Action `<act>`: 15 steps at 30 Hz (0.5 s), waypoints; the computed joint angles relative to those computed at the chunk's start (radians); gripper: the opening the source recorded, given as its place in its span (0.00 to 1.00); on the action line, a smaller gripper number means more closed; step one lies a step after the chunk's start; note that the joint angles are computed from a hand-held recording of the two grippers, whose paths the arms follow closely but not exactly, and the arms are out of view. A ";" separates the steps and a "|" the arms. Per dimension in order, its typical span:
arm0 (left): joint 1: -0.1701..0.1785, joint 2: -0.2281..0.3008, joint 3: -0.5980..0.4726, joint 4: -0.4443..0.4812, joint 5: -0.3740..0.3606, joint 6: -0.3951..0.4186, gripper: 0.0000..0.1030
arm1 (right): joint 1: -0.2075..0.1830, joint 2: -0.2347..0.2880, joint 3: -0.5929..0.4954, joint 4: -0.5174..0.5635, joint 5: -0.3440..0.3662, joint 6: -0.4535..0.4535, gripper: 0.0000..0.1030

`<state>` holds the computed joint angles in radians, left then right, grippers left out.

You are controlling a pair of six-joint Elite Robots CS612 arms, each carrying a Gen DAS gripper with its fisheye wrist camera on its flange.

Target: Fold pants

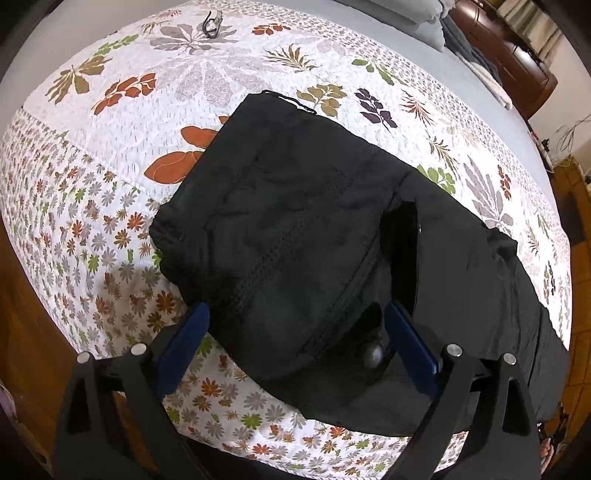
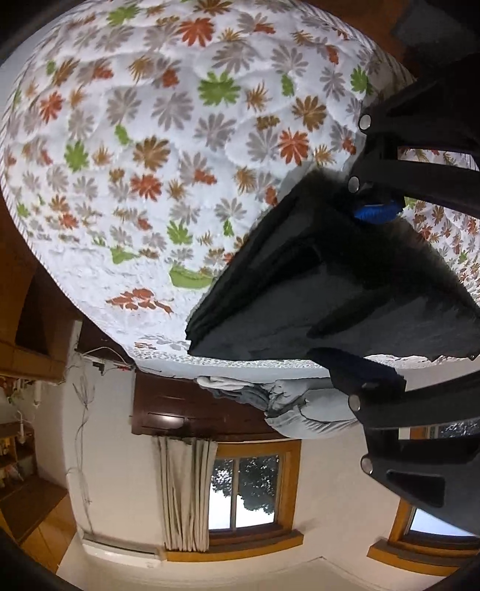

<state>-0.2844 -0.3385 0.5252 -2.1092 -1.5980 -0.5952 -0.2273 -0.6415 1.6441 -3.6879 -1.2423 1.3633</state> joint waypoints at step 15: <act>0.004 -0.025 0.049 -0.035 -0.017 0.002 0.93 | 0.017 -0.054 -0.056 0.157 -0.038 -0.123 0.18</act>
<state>-0.2809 -0.3637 0.5739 -2.1438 -1.6150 -0.5931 -0.2103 -0.6958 1.5881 -3.5308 -1.2802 1.2405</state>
